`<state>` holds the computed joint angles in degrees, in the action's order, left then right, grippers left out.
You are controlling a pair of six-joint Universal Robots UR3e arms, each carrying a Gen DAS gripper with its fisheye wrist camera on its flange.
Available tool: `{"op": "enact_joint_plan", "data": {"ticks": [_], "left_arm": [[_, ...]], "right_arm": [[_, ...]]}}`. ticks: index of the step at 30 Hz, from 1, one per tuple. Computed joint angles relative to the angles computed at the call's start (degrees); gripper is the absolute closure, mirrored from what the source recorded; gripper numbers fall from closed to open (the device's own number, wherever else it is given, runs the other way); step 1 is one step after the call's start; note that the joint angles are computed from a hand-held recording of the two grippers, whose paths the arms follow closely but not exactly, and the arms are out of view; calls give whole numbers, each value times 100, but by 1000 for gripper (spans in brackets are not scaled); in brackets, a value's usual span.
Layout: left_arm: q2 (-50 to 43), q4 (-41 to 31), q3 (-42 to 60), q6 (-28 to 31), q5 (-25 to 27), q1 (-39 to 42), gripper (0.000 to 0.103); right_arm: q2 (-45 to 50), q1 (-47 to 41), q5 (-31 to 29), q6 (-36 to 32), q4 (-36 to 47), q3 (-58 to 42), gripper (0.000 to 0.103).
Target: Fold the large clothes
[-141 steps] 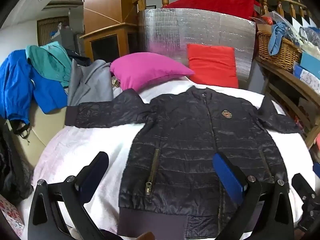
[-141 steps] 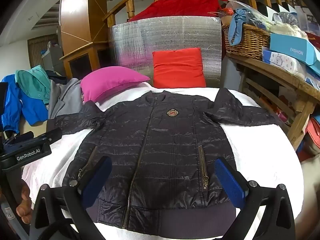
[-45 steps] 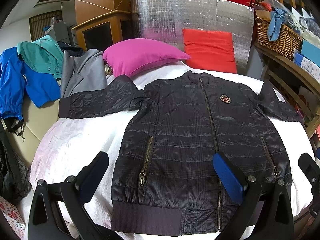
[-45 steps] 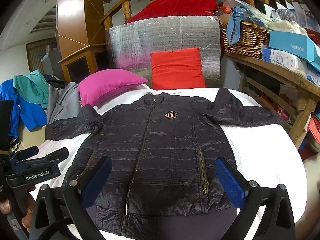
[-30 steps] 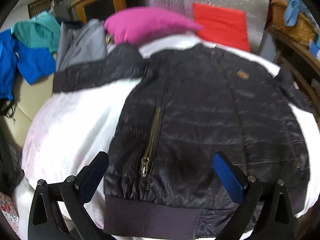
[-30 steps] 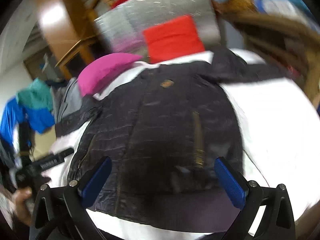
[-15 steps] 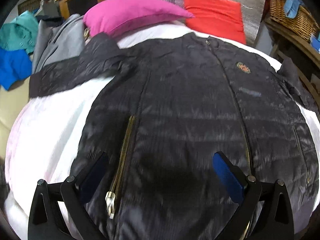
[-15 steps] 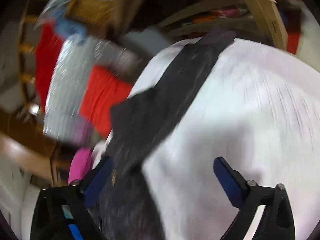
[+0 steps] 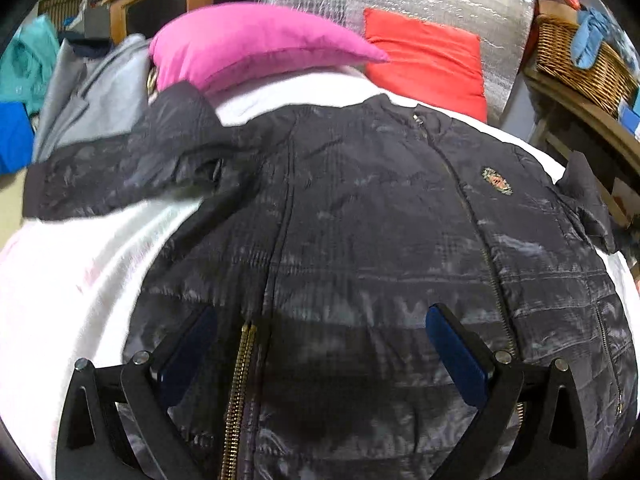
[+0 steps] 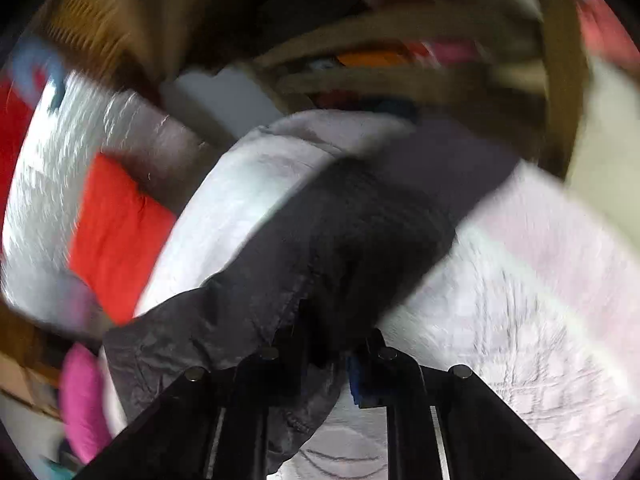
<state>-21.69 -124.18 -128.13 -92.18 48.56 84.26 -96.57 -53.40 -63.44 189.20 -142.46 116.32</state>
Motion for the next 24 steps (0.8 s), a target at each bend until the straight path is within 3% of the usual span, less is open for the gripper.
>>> {"op": "enact_joint_plan", "data": {"ticks": [2, 7, 11, 13, 14, 15, 19, 24], "left_arm": [[-386, 394, -129, -282, 49, -184, 0], [-772, -781, 426, 559, -29, 526, 0], [-999, -1500, 837, 1013, -37, 1017, 0], [-1143, -1679, 969, 1154, -43, 1179, 0], [-1180, -1818, 1054, 1219, -35, 1268, 0], [-1179, -1896, 1092, 1251, -27, 1306, 0], [-1225, -2234, 1290, 1456, -14, 1469, 0], [-1252, -2527, 1427, 1594, 20, 1583, 0]], "right_arm": [[-115, 657, -458, 21, 312, -840, 89], [362, 3080, -1677, 360, 535, -3092, 89], [1199, 5285, -2456, 693, 291, -4256, 87], [1735, 6051, -2443, 825, 311, -4610, 73], [2078, 6395, -2383, 835, 312, -4758, 35], [2246, 6603, -2387, 873, 142, -4665, 7], [2626, 7102, -2272, 1198, -381, -3795, 7], [1545, 6805, -2216, 1723, -1863, -1249, 7]]}}
